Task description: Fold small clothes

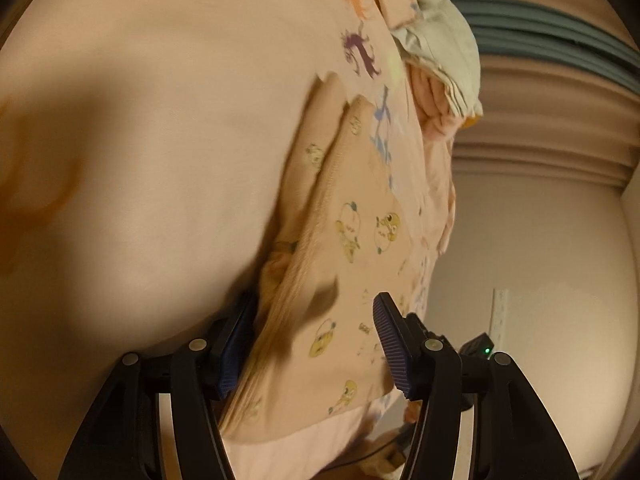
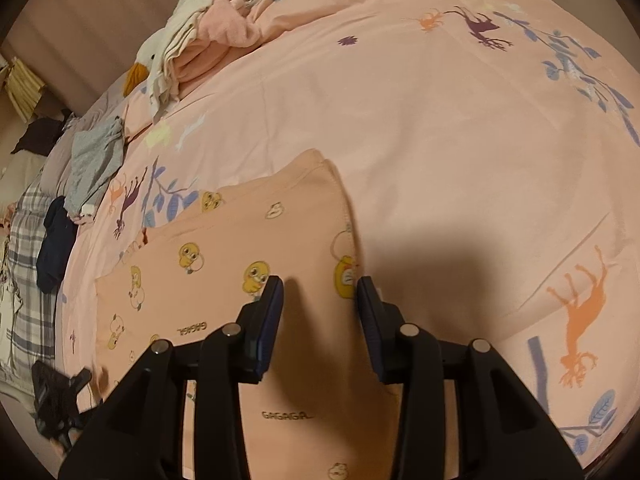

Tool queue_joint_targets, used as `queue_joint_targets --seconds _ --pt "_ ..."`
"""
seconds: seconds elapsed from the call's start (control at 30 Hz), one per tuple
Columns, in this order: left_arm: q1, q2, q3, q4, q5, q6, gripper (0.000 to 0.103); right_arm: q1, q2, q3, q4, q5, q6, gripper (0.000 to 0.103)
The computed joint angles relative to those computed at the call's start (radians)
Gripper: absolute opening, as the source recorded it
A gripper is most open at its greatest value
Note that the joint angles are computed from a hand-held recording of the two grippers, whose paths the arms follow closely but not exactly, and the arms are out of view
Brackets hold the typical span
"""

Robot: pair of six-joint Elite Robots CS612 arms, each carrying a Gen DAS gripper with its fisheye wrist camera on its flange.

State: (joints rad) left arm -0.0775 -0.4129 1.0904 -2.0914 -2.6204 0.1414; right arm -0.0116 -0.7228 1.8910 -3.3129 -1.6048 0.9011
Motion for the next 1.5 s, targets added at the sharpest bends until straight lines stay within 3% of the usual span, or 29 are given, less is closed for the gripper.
queue_joint_targets --seconds 0.13,0.2,0.27,0.33,0.4,0.43,0.47,0.5,0.6,0.67,0.7,0.77,0.83,0.9,0.93,1.0,1.07,1.13,1.2,1.27,1.33,1.4,1.5 --pt "-0.018 0.026 -0.082 0.151 0.009 0.077 0.058 -0.003 0.005 0.006 -0.073 0.038 -0.047 0.041" --pt "-0.026 0.041 -0.112 0.173 0.009 0.068 0.058 -0.012 0.019 0.015 -0.192 0.110 -0.072 0.038" --pt "-0.034 0.043 -0.117 0.135 0.028 0.032 0.058 -0.022 0.040 0.011 -0.301 0.205 -0.093 0.034" --pt "-0.043 0.031 -0.090 0.030 0.063 -0.026 0.058 -0.023 0.053 -0.004 -0.344 0.273 -0.116 0.028" --pt "-0.054 0.010 -0.043 -0.119 0.145 -0.101 0.049 -0.023 0.074 -0.026 -0.385 0.340 -0.132 0.028" --pt "-0.057 0.003 -0.028 -0.160 0.186 -0.118 0.040 -0.025 0.083 -0.039 -0.392 0.374 -0.139 0.027" --pt "-0.062 -0.004 -0.011 -0.205 0.220 -0.139 0.038 -0.024 0.089 -0.050 -0.379 0.395 -0.147 0.027" --pt "-0.066 -0.013 0.011 -0.265 0.244 -0.166 0.038 -0.016 0.085 -0.057 -0.331 0.374 -0.151 0.027" --pt "-0.076 -0.023 0.036 -0.321 0.299 -0.165 0.038 -0.004 0.056 -0.066 -0.100 0.254 -0.123 0.024" --pt "-0.079 -0.034 0.057 -0.343 0.330 -0.118 0.038 -0.009 0.047 -0.056 -0.020 0.150 -0.064 0.005" --pt "-0.080 -0.036 0.060 -0.344 0.336 -0.101 0.038 -0.016 0.041 -0.040 -0.026 0.113 -0.039 0.000" --pt "-0.076 -0.033 0.057 -0.341 0.328 -0.103 0.038 -0.035 0.033 -0.002 -0.099 0.091 0.033 0.000" --pt "-0.072 -0.020 0.041 -0.335 0.296 -0.143 0.038 -0.032 0.005 0.035 -0.108 -0.024 0.080 0.009" --pt "-0.066 -0.011 0.030 -0.332 0.272 -0.175 0.033 -0.022 -0.011 0.061 -0.124 -0.088 0.100 0.010" --pt "-0.066 -0.009 0.029 -0.337 0.276 -0.183 0.030 -0.026 -0.006 0.074 -0.182 -0.060 0.105 0.010" --pt "-0.070 -0.012 0.038 -0.364 0.285 -0.192 0.027 -0.044 0.019 0.083 -0.336 0.081 0.088 0.010" --pt "-0.076 -0.026 0.067 -0.419 0.319 -0.189 0.026 -0.045 0.038 0.063 -0.406 0.182 0.026 0.011" --pt "-0.087 -0.042 0.102 -0.486 0.367 -0.166 0.025 -0.033 0.059 0.020 -0.415 0.286 -0.047 0.017" --pt "-0.094 -0.052 0.126 -0.537 0.399 -0.156 0.024 -0.028 0.096 -0.043 -0.385 0.451 -0.072 0.018" --pt "-0.096 -0.056 0.140 -0.572 0.414 -0.165 0.022 -0.016 0.128 -0.110 -0.289 0.562 -0.093 0.017" --pt "-0.096 -0.061 0.151 -0.592 0.416 -0.183 0.021 0.009 0.129 -0.154 -0.124 0.545 -0.149 0.015" --pt "-0.097 -0.071 0.168 -0.610 0.427 -0.171 0.020 0.034 0.134 -0.190 0.002 0.454 -0.202 0.000" --pt "-0.105 -0.097 0.205 -0.647 0.457 -0.109 0.020 0.029 0.146 -0.196 -0.032 0.464 -0.172 0.000"
